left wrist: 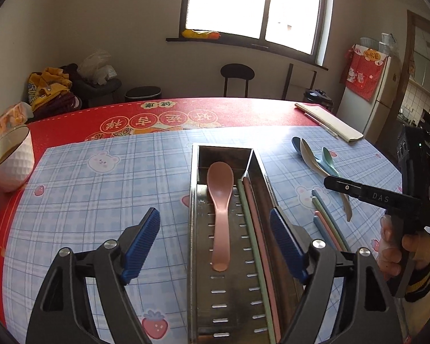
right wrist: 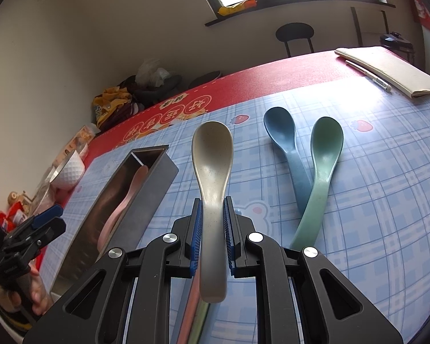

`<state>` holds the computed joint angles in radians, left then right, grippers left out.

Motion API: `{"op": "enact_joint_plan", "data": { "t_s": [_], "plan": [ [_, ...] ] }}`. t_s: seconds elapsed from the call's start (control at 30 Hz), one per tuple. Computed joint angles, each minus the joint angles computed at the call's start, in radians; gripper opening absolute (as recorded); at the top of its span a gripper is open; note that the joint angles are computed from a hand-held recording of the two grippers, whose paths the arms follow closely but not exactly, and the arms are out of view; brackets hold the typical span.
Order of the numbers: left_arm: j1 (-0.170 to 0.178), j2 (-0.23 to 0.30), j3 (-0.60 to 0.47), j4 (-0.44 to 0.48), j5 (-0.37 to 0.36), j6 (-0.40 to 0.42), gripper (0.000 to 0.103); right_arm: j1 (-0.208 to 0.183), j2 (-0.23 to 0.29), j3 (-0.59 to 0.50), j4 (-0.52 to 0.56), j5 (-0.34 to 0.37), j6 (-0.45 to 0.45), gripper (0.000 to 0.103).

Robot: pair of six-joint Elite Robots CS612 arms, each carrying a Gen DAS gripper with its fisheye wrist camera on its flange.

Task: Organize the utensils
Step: 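Open the left tool to release the pink chopstick in the basket, then lower the beige spoon into the steel basket and open the right tool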

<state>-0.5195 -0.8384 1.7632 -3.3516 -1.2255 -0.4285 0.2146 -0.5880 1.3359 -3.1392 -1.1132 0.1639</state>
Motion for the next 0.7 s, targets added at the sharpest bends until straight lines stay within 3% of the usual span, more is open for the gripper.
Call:
{"op": "enact_joint_plan", "data": {
  "t_s": [0.07, 0.2, 0.3, 0.5, 0.7],
  "plan": [
    [0.010, -0.001, 0.015, -0.032, -0.019, -0.009, 0.090, 0.004, -0.002, -0.005, 0.025, -0.026, 0.001, 0.015],
    [0.002, -0.006, 0.034, -0.057, 0.075, 0.020, 0.097, 0.016, -0.011, -0.008, 0.070, -0.096, -0.004, 0.015],
    [0.017, -0.012, 0.047, -0.085, 0.027, -0.011, 0.097, 0.032, -0.023, -0.014, 0.123, -0.150, -0.023, 0.015],
    [0.007, -0.013, 0.063, -0.130, 0.121, 0.000, 0.097, 0.049, -0.050, -0.018, 0.186, -0.123, -0.009, 0.015],
    [0.024, -0.018, 0.076, -0.164, 0.071, -0.055, 0.097, 0.082, -0.059, -0.055, 0.288, -0.114, 0.011, 0.015]
  ]
}}
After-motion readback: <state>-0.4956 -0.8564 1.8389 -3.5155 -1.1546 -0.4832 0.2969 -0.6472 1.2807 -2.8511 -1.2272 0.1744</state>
